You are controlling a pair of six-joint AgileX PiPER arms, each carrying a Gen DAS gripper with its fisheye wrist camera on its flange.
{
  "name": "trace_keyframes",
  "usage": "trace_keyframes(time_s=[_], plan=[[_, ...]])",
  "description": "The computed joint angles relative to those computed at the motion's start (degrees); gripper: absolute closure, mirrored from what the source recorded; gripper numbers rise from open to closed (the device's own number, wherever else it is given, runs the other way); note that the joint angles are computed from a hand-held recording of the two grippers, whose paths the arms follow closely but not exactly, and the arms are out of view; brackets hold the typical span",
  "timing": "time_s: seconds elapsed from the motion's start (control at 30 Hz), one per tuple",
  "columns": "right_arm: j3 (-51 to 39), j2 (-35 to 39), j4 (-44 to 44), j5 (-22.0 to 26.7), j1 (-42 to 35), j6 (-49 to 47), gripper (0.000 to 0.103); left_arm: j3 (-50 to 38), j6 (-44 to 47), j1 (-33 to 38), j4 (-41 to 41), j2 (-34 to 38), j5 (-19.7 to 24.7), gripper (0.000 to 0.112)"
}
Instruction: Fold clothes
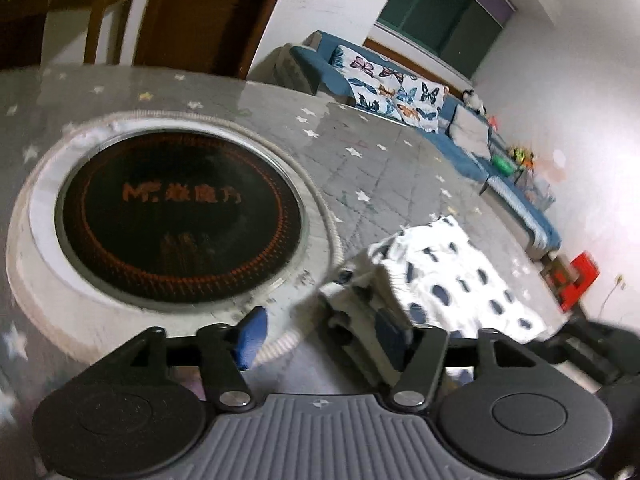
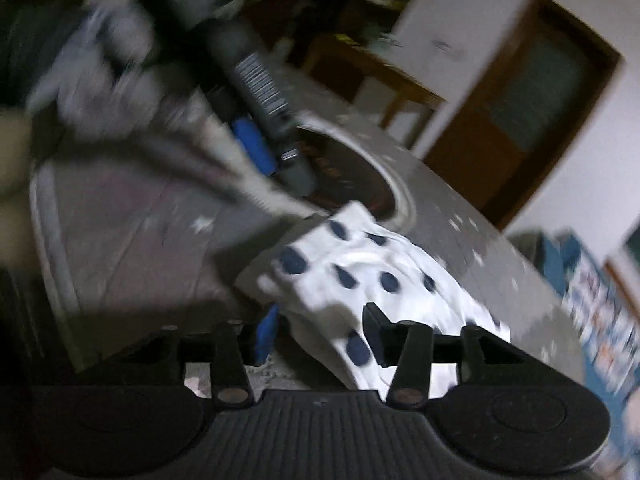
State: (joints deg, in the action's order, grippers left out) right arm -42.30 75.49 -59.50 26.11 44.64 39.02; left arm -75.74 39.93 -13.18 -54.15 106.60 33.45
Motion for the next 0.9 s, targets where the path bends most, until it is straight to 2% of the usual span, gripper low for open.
trace_keyframes(time_s=[0.1, 0.3, 0.33, 0.4, 0.57, 0.7, 0.9], plan=[[-0.13, 3.47, -8.53, 2.64, 3.45, 2.56, 0.054, 0.54, -2.46, -0.15, -0.98, -0.4, 1.21, 0.037], [-1.27, 8.79, -17.27, 4.0, 5.46, 5.06, 0.056, -0.26, -9.04, -0.76, -0.48, 0.25, 3.42, 0.031], [-1.51, 9.07, -17.1, 3.51, 5.17, 5.16, 0.057, -0.36, -9.47, -0.72, -1.0, 0.46, 3.86, 0.031], [-2.01, 9.62, -16.67, 2.52, 4.56, 5.31, 0.069, -0.58, -9.95, -0.58, -2.32, 0.92, 4.86, 0.029], [-2.26, 9.38, -16.93, 0.32, 3.4, 9.39, 0.079, -0.67, -11.4, -0.76, -3.45, 1.79, 5.84, 0.026], [-3.13, 8.14, -14.52, -2.5, 1.44, 11.39, 0.082, -0.63, -12.25, -0.32, -5.83, 2.5, 7.19, 0.026], [-2.92, 5.5, -7.56, -5.88, -0.92, 8.21, 0.085, 0.4, -12.96, 0.15, -10.88, 2.64, 8.11, 0.026]])
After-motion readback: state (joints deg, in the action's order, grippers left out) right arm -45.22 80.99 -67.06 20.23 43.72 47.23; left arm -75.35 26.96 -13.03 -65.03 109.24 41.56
